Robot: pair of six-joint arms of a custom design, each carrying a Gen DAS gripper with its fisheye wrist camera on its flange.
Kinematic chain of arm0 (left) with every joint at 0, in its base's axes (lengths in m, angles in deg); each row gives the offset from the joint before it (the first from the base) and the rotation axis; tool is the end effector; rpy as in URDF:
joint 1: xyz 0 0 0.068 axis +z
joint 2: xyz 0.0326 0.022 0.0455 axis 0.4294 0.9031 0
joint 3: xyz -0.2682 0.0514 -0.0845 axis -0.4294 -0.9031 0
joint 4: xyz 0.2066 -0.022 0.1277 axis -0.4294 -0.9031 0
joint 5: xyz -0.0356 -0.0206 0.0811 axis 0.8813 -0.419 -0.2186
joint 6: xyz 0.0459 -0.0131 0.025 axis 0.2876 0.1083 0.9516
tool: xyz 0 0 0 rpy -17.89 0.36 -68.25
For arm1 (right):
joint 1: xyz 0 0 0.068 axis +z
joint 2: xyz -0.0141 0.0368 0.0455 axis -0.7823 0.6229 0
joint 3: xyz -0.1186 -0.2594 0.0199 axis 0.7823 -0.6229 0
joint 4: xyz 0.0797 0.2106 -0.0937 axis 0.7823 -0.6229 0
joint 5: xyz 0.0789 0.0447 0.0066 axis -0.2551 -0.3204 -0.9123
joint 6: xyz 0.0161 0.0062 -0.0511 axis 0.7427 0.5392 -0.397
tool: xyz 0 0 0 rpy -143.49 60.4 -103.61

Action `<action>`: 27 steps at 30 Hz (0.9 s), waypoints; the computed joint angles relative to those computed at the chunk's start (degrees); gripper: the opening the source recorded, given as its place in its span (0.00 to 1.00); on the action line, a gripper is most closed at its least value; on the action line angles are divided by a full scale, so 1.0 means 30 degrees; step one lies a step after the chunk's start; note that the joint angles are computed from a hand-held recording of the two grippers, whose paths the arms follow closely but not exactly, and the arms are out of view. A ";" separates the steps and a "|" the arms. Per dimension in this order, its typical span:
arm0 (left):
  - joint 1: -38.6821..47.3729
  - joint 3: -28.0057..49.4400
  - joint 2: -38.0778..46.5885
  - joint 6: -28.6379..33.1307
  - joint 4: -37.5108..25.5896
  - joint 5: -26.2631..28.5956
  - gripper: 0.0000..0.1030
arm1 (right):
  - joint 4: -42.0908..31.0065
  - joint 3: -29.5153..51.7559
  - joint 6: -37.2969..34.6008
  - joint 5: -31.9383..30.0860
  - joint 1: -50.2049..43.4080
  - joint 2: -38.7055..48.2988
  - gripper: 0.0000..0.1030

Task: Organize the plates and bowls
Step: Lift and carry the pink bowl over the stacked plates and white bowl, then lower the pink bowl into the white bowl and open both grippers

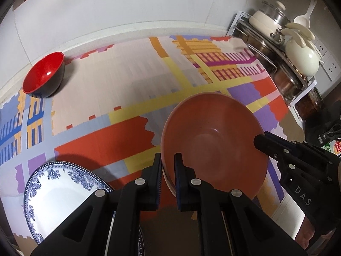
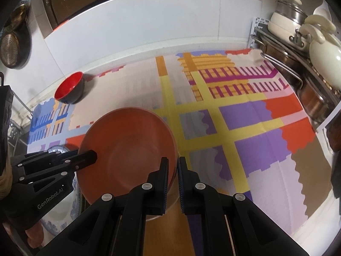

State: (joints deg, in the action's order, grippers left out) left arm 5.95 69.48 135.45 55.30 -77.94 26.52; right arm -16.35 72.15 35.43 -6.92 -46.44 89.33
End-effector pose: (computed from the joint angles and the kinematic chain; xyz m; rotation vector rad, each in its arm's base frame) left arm 0.3637 -0.1375 0.1325 0.7856 2.6133 -0.3691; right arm 0.2715 0.0195 0.1452 0.4479 2.5261 0.0220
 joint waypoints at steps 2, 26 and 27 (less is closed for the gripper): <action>-0.0112 -0.0039 0.0125 -0.0008 0.0048 -0.0100 0.11 | 0.0095 -0.0093 0.0030 -0.0026 -0.0050 0.0137 0.10; -0.0556 -0.0164 0.0238 0.0203 0.0172 -0.0600 0.24 | 0.0257 -0.0315 -0.0084 -0.1565 -0.0748 0.1097 0.15; -0.0545 -0.0239 0.0141 0.0231 0.0261 -0.0555 0.28 | 0.0246 -0.0300 -0.0131 -0.1678 -0.0767 0.1133 0.22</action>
